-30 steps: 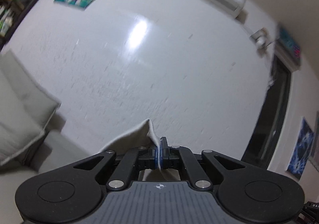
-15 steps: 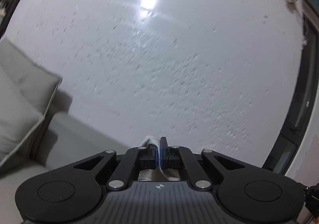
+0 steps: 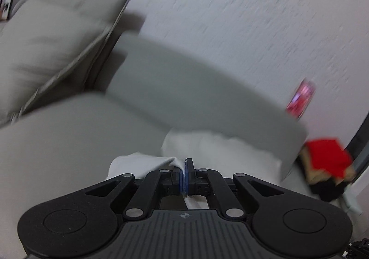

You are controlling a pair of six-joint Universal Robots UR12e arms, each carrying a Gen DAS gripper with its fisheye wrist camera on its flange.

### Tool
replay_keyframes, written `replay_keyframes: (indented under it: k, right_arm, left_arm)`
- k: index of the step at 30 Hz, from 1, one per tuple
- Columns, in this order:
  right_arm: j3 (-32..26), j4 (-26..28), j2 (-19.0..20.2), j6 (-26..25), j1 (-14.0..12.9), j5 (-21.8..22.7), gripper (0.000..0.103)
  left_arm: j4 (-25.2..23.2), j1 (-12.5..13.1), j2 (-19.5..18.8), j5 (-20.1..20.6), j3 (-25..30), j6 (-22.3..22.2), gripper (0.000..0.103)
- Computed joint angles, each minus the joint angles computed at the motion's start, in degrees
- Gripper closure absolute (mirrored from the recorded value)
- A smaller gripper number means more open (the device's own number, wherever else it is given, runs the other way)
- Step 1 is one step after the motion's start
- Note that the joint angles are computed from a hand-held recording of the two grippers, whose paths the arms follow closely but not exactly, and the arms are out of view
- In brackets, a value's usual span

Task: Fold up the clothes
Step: 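Lower the shirt flat onto the sofa with both grippers and release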

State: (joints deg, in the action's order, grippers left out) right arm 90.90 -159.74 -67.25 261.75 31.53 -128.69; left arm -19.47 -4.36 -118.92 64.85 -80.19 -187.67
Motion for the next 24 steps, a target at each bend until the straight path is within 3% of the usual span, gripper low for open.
replay_keyframes:
  k: [3,6,9,18,21,24]
  right_arm:
    - [0.64,4.65,0.85,3.97,0.74,4.31,0.101]
    - [0.24,8.33,1.60,5.10,0.88,7.39,0.101]
    - [-0.39,11.55,1.75,5.16,1.09,8.19,0.101]
    - [-0.74,13.58,-0.89,4.66,2.72,6.94,0.101]
    - [-0.48,14.59,-1.44,5.00,3.70,7.52,0.101]
    - [-0.32,16.41,-1.34,5.06,4.25,9.24,0.101]
  left_arm:
    - [-6.66,0.25,-0.69,1.77,-0.59,-1.35,0.103]
    - [-9.50,0.28,-0.66,4.22,-1.06,-1.42,0.103]
    - [-9.97,0.30,-0.46,5.88,-1.17,0.09,0.103]
    - [-7.12,0.80,3.70,4.69,-4.14,5.21,0.103]
    - [-7.56,0.99,5.25,6.35,-5.97,9.08,0.103]
    - [-8.85,0.32,5.59,10.65,-7.16,13.34,0.102]
